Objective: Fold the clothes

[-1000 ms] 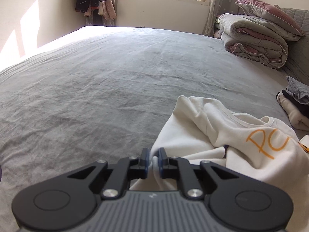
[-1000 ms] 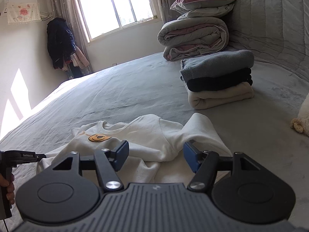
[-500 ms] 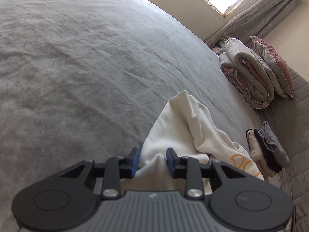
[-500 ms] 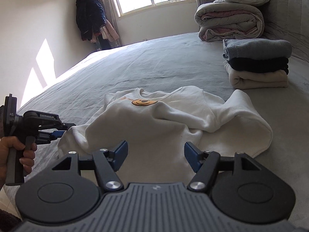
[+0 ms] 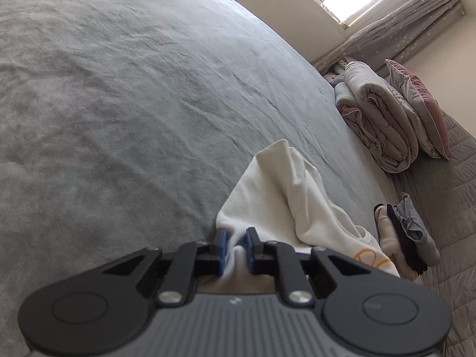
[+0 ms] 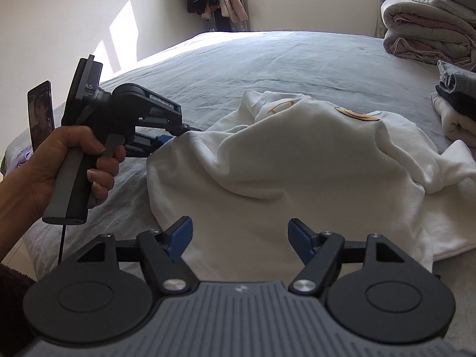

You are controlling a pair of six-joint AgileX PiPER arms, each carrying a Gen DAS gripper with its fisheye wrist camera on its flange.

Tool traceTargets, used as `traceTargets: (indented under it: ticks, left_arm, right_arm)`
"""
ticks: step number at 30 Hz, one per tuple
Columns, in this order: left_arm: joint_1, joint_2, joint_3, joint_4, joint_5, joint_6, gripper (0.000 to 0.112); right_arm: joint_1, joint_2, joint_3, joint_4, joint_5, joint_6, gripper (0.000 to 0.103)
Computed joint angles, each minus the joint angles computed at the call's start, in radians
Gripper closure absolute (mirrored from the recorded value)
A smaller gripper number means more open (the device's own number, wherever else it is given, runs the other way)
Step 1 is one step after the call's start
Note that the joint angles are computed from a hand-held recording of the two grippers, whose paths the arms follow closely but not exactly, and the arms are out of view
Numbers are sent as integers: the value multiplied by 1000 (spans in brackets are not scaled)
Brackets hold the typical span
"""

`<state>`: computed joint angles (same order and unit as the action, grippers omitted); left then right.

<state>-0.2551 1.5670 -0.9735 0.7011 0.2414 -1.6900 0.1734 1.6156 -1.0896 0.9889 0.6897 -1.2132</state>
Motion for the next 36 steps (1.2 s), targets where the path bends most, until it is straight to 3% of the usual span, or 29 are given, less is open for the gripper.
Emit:
traceTargets:
  ticks: [4, 7, 8, 11, 13, 15, 17, 19, 20, 23, 24, 29, 36]
  left_arm:
    - [-30, 4, -10, 228, 41, -210, 101]
    - [-44, 12, -27, 303, 82, -269, 103]
    - [-55, 11, -28, 367, 114, -323, 111]
    - [-81, 10, -43, 465, 217, -370, 112]
    - [-59, -6, -28, 469, 195, -365, 112]
    - [-32, -7, -28, 383, 141, -283, 112]
    - [-12, -4, -28, 273, 95, -173, 111]
    - [-3, -1, -28, 181, 66, -79, 108]
    - [-2, -3, -24, 170, 59, -67, 100]
    - [-5, -18, -8, 156, 56, -58, 71]
    - [-1, -23, -6, 129, 51, -35, 68]
    - [24, -54, 13, -98, 2, 190, 54]
    - [8, -80, 0, -342, 79, 459, 52]
  right_arm:
    - [62, 7, 20, -42, -40, -7, 28]
    - [93, 11, 37, -59, -80, -16, 28]
    - [98, 13, 39, -62, -91, -16, 28]
    - [109, 22, 48, -79, -136, -15, 28]
    - [112, 29, 49, -80, -156, -27, 29]
    - [108, 34, 49, -63, -164, -55, 37]
    - [104, 34, 50, -39, -164, -85, 65]
    - [97, 43, 32, -34, -145, -81, 85]
    - [91, 46, 24, -34, -133, -75, 91]
    - [73, 36, 17, -35, -98, -59, 97]
    - [66, 27, 22, -34, -89, -62, 97]
    - [22, -19, 41, -17, -49, -103, 97]
    - [-91, -53, 37, -22, 40, -124, 97]
